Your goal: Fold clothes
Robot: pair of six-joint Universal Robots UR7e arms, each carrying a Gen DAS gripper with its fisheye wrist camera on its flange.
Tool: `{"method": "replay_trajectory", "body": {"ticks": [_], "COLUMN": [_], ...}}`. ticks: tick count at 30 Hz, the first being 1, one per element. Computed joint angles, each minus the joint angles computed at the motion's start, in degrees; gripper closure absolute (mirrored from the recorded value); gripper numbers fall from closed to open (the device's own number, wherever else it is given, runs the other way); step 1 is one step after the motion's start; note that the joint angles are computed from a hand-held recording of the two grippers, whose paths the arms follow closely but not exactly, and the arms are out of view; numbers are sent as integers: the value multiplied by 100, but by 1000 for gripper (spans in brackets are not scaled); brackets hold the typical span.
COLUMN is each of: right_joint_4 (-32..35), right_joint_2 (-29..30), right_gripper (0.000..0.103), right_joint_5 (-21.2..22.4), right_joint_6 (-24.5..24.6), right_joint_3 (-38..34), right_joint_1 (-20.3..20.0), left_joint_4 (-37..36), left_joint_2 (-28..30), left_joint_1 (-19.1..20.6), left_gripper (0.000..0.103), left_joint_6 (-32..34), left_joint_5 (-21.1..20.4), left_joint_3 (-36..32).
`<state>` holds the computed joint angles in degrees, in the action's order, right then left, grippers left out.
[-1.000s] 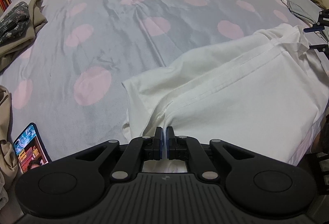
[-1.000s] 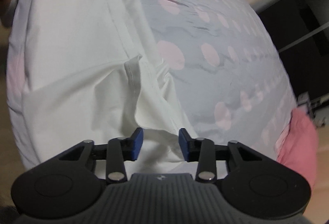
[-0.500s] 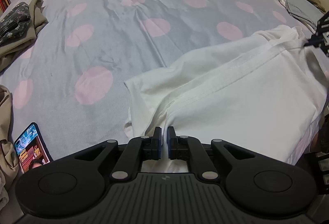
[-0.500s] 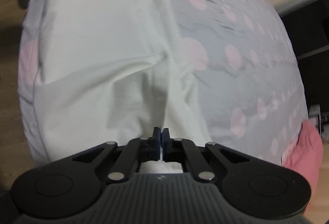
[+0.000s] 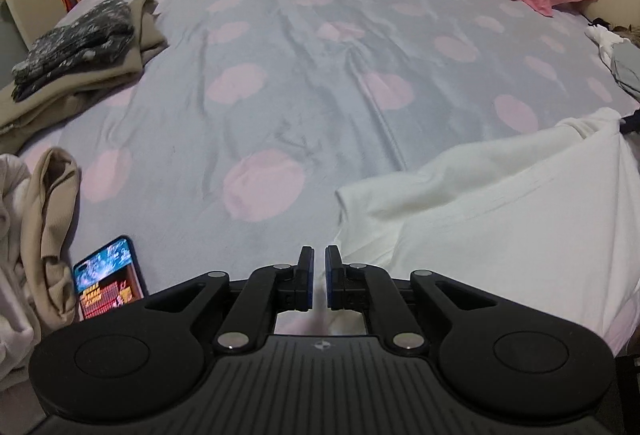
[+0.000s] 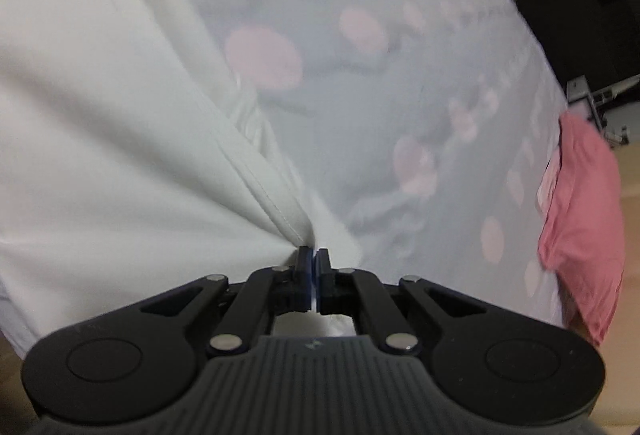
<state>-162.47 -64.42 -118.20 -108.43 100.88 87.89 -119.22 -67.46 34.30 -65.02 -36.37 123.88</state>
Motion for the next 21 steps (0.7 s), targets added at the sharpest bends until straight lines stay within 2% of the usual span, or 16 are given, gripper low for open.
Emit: {"method": "replay_trajectory", "body": {"ticks": [1,5,8,13,16,21], "right_joint_4": [-105,-215,42,392,631,969], "right_joint_2": [38,97,4,-278,-451,-624], "right_gripper": [97,73,73,71,71,71], "right_joint_5": [-68,-273,-297,95,359,587], "right_joint_6": [-40,28,371,643,703,585], "right_joint_3": [11,-47,-113,93,364,847], "right_joint_1": [-5,68,169,350,476,741], "left_joint_4": [-61,-360,-420,-734,-1337,-2253], "left_joint_2": [-60,-313,-486,-683,-666,-372], "left_joint_1": [-30,-142,-210,-293,-284,-225], "left_gripper": [99,99,99,97,87,83], "left_joint_6": [32,195,112,112,542,1367], "left_joint_5": [-12,-117,-235,-402,-522,-658], "left_joint_3": [55,326,531,837,962,978]}}
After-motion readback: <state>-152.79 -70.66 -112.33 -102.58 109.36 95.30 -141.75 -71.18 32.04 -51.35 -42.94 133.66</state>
